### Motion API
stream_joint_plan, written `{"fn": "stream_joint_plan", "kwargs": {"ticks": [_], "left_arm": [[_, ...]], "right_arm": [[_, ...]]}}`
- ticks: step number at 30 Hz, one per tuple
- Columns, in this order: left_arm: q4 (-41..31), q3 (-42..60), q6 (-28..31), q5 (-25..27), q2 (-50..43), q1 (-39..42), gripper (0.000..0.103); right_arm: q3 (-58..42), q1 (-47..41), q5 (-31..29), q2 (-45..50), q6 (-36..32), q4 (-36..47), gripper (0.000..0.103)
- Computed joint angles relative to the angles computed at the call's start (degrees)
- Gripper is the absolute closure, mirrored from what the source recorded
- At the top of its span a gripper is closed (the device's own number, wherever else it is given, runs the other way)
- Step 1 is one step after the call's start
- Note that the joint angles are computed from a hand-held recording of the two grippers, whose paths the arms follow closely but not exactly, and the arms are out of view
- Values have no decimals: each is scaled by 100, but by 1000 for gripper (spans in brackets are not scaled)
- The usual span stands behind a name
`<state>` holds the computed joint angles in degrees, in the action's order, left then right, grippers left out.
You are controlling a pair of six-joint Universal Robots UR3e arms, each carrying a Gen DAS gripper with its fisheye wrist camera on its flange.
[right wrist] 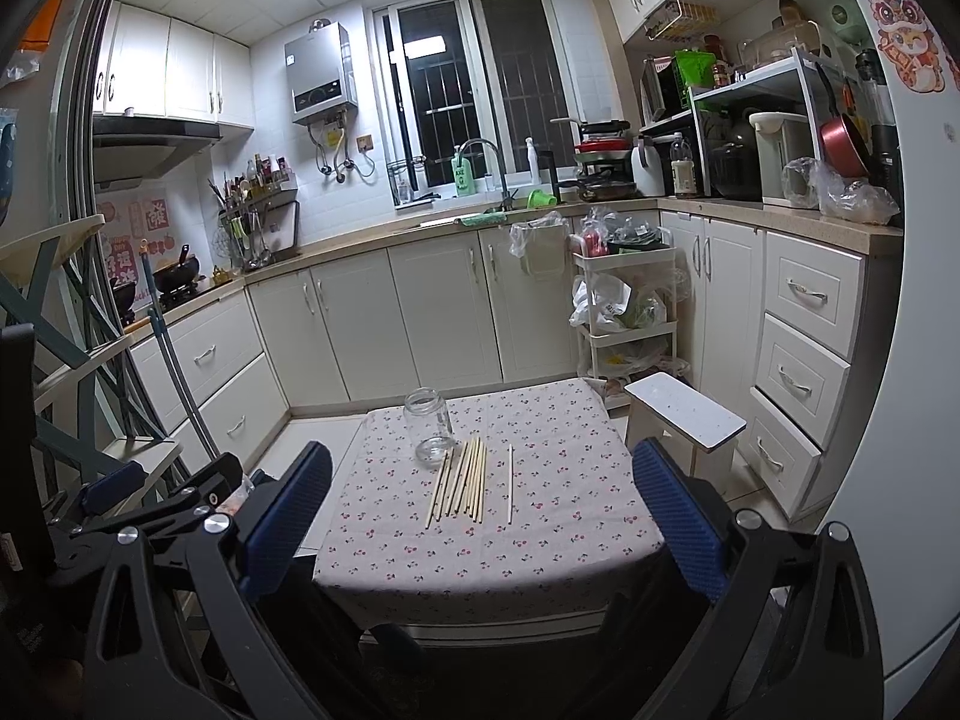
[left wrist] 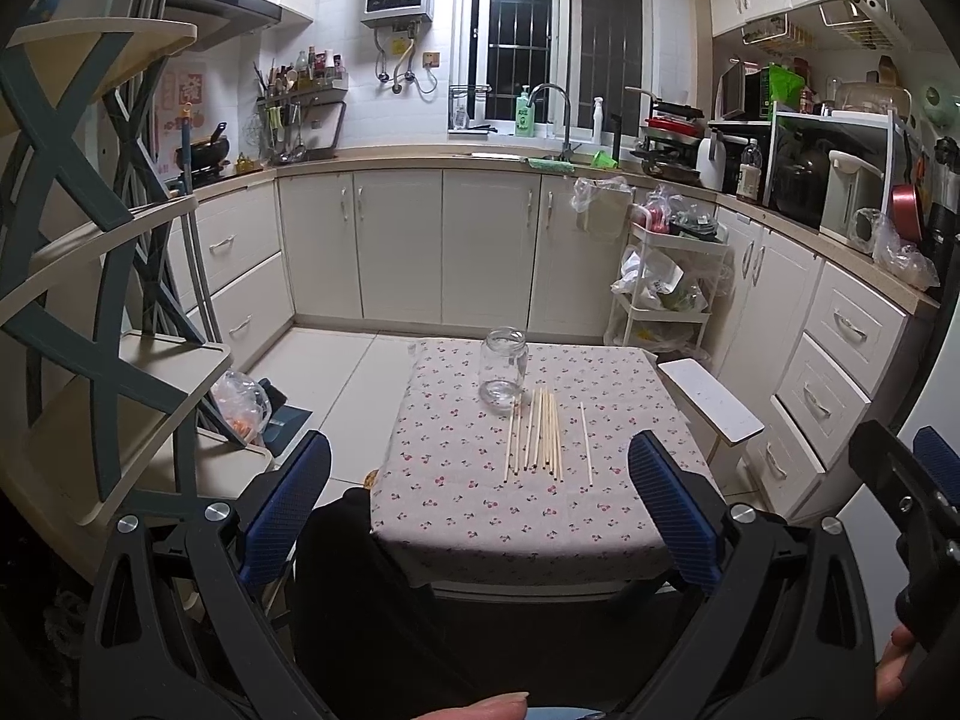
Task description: Organize utensils
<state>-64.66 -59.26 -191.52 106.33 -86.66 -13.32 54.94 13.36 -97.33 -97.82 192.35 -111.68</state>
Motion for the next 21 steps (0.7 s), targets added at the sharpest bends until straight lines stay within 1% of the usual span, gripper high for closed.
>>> {"fn": "stream_joint_plan", "kwargs": {"ticks": [11, 13, 15, 17, 21], "left_arm": [[-77, 19, 46, -225, -19, 140, 8], [-79, 27, 56, -289, -29, 164, 8], [-33, -36, 131, -476, 6, 240, 8], [-34, -34, 175, -501, -27, 237, 8], [-29, -105, 178, -657, -91, 361, 8]], "right_arm": [[-110, 91, -67, 94, 53, 58, 7], [-114, 67, -51, 86, 51, 72, 7], [-113, 74, -75, 93, 63, 51, 7], [5, 134, -148, 78, 110, -101, 7], [196, 65, -112, 121, 139, -243, 7]]}}
